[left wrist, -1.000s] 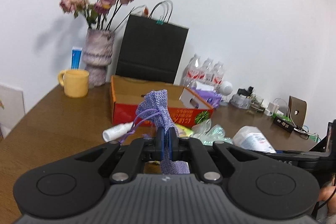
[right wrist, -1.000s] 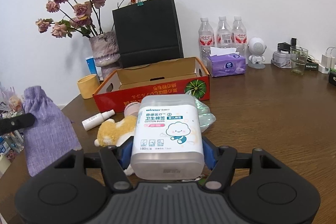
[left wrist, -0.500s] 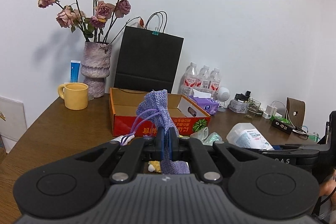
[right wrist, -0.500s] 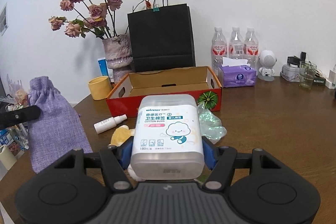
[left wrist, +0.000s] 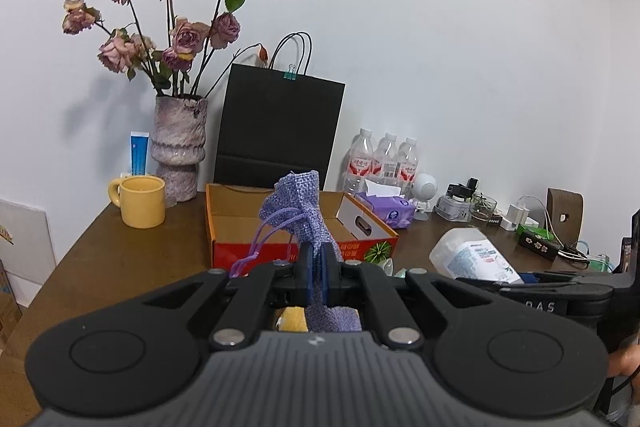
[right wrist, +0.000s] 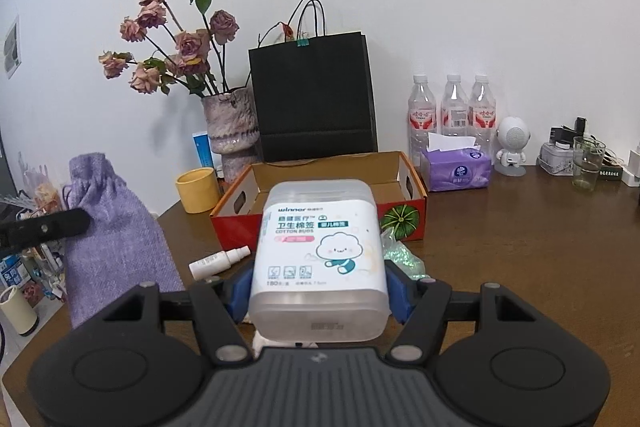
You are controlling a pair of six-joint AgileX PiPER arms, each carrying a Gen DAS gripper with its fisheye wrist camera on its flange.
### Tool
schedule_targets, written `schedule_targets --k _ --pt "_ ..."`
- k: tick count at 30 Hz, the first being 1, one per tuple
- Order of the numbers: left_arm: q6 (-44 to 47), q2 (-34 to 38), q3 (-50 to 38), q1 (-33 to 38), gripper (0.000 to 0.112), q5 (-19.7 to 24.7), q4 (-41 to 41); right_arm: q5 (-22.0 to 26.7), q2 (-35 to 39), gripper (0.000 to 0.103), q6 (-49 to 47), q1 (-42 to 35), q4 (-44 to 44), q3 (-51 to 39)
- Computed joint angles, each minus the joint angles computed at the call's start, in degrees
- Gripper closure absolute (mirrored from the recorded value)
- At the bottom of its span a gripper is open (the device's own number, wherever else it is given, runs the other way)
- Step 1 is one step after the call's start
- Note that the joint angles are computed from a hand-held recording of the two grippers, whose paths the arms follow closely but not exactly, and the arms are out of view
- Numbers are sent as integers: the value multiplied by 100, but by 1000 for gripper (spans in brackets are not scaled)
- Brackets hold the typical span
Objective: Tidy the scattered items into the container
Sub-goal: 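Lift the bag and swab box and carry both toward the cardboard box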
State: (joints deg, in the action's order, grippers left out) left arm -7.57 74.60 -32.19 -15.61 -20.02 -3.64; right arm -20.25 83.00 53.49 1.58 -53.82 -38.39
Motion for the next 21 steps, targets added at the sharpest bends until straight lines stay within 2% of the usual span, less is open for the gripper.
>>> schedule_targets --k 9,13,21 --pt "1525 543 -956 -262 107 611 -1759 -56 576 40 1563 -203 -1707 -835" --pt "2467 810 -1344 -368 107 638 -2693 -183 843 40 1786 -273 -1987 -1203" --pt "3782 1478 -2237 -427 107 825 -4100 -272 1451 40 2507 -331 -2707 -2097"
